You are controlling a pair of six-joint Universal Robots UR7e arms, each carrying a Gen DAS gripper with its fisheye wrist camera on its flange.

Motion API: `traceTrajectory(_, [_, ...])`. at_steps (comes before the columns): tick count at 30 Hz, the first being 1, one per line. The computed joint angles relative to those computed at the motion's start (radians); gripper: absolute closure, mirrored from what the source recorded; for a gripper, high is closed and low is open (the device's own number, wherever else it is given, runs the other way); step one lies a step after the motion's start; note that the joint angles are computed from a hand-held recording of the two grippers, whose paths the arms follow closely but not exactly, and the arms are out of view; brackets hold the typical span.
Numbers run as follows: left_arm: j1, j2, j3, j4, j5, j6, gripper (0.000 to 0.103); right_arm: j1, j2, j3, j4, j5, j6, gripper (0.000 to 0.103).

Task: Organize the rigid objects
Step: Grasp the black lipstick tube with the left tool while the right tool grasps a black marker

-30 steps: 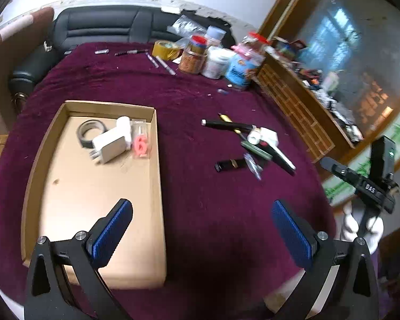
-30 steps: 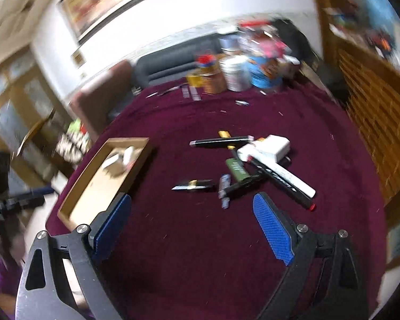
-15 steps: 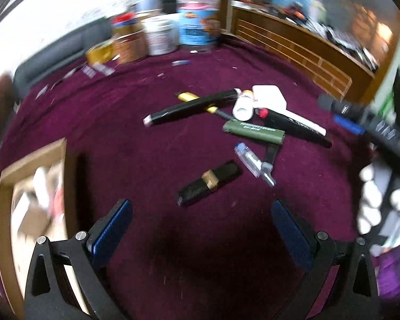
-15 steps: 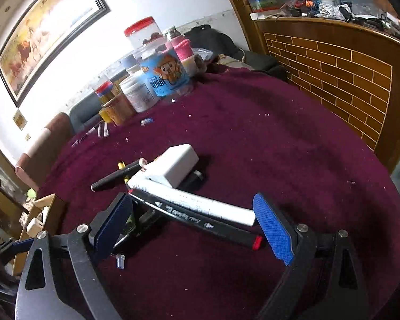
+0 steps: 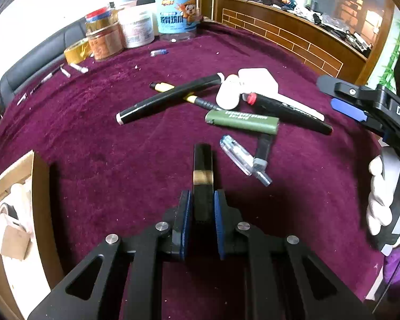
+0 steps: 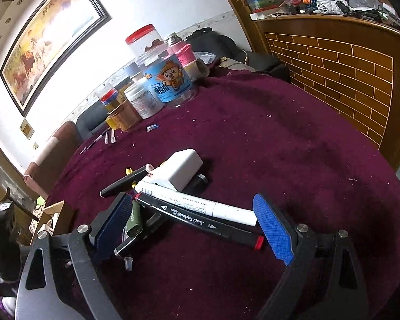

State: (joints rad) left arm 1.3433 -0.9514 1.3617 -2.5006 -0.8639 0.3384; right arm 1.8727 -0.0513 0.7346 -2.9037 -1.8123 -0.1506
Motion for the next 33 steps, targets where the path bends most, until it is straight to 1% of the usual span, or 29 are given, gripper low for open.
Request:
traceTrajectory(1, [-0.001, 0.007, -0.004, -0.003, 0.004, -0.004, 0.079, 0.001, 0.001, -0.002, 0.000, -0.006, 0.000, 0.010])
traceTrajectory(2, [0.000, 0.019, -0.018, 0.000, 0.008, -0.014, 0.067, 0.001, 0.003, -0.004, 0.003, -0.009, 0.001, 0.010])
traceTrajectory(3, [0.003, 0.031, -0.026, -0.002, 0.010, -0.024, 0.065, 0.001, 0.002, -0.003, 0.003, -0.012, 0.002, 0.010])
traceTrajectory(4, [0.009, 0.044, -0.042, 0.005, 0.007, -0.030, 0.065, 0.001, 0.003, -0.003, -0.001, -0.020, 0.003, 0.010])
traceTrajectory(5, [0.012, 0.054, -0.050, 0.000, 0.008, -0.033, 0.065, 0.002, 0.004, -0.004, -0.004, -0.026, 0.003, 0.010])
traceTrajectory(6, [0.008, 0.054, -0.034, -0.042, 0.020, -0.010, 0.066, 0.001, 0.003, -0.002, -0.013, -0.032, 0.004, 0.010])
traceTrajectory(7, [0.003, 0.051, -0.020, -0.063, 0.033, -0.002, 0.078, 0.001, 0.004, -0.003, -0.016, -0.035, 0.005, 0.010])
traceTrajectory(8, [0.003, 0.043, -0.011, -0.056, 0.023, -0.013, 0.090, 0.001, 0.004, -0.002, -0.023, -0.040, 0.006, 0.010])
traceTrajectory(9, [0.004, 0.025, -0.001, -0.034, -0.005, -0.046, 0.090, 0.001, 0.006, -0.004, -0.031, -0.044, 0.008, 0.010])
traceTrajectory(11, [-0.001, -0.011, 0.045, -0.073, -0.020, -0.061, 0.090, 0.003, 0.012, -0.012, -0.039, -0.062, 0.005, 0.010])
traceTrajectory(13, [-0.011, -0.072, 0.116, -0.131, -0.043, -0.080, 0.090, 0.003, 0.016, -0.023, -0.028, -0.077, 0.009, 0.010])
traceTrajectory(17, [-0.036, -0.205, 0.279, -0.263, -0.072, -0.097, 0.089, -0.004, 0.012, -0.023, -0.018, -0.076, 0.040, 0.010])
traceTrajectory(19, [-0.045, -0.266, 0.344, -0.319, -0.090, -0.113, 0.089, -0.006, 0.011, -0.023, -0.019, -0.076, 0.049, 0.010])
traceTrajectory(20, [-0.045, -0.287, 0.363, -0.336, -0.100, -0.120, 0.089, -0.005, 0.014, -0.033, -0.007, -0.097, 0.051, 0.010])
traceTrajectory(21, [-0.044, -0.308, 0.382, -0.350, -0.110, -0.127, 0.089, -0.006, 0.020, -0.044, 0.002, -0.099, 0.054, 0.010])
traceTrajectory(22, [-0.043, -0.323, 0.396, -0.363, -0.116, -0.131, 0.089, -0.008, 0.023, -0.055, 0.030, -0.092, 0.058, 0.010])
traceTrajectory(23, [-0.041, -0.337, 0.406, -0.371, -0.120, -0.132, 0.089, -0.013, 0.025, -0.061, 0.051, -0.061, 0.051, 0.012])
traceTrajectory(24, [-0.039, -0.348, 0.413, -0.373, -0.122, -0.132, 0.089, -0.016, 0.022, -0.064, 0.099, -0.035, 0.054, 0.019])
traceTrajectory(25, [-0.038, -0.362, 0.428, -0.388, -0.123, -0.130, 0.089, -0.015, 0.019, -0.062, 0.125, -0.026, 0.051, 0.024])
traceTrajectory(26, [-0.037, -0.373, 0.438, -0.395, -0.126, -0.130, 0.089, -0.008, 0.014, -0.048, 0.125, -0.029, 0.032, 0.026])
traceTrajectory(27, [-0.035, -0.383, 0.446, -0.397, -0.129, -0.132, 0.089, -0.004, 0.000, -0.023, 0.143, -0.009, 0.014, 0.026])
traceTrajectory(29, [-0.031, -0.404, 0.460, -0.403, -0.132, -0.134, 0.089, 0.001, -0.035, 0.032, 0.227, 0.065, -0.018, 0.027])
traceTrajectory(31, [-0.024, -0.423, 0.472, -0.411, -0.137, -0.139, 0.089, -0.004, -0.058, 0.048, 0.391, 0.180, -0.048, 0.027])
traceTrajectory(32, [-0.020, -0.429, 0.475, -0.412, -0.143, -0.144, 0.089, -0.001, -0.066, 0.057, 0.424, 0.199, -0.056, 0.028])
traceTrajectory(33, [-0.016, -0.436, 0.478, -0.415, -0.148, -0.149, 0.089, 0.009, -0.072, 0.065, 0.414, 0.176, -0.062, 0.028])
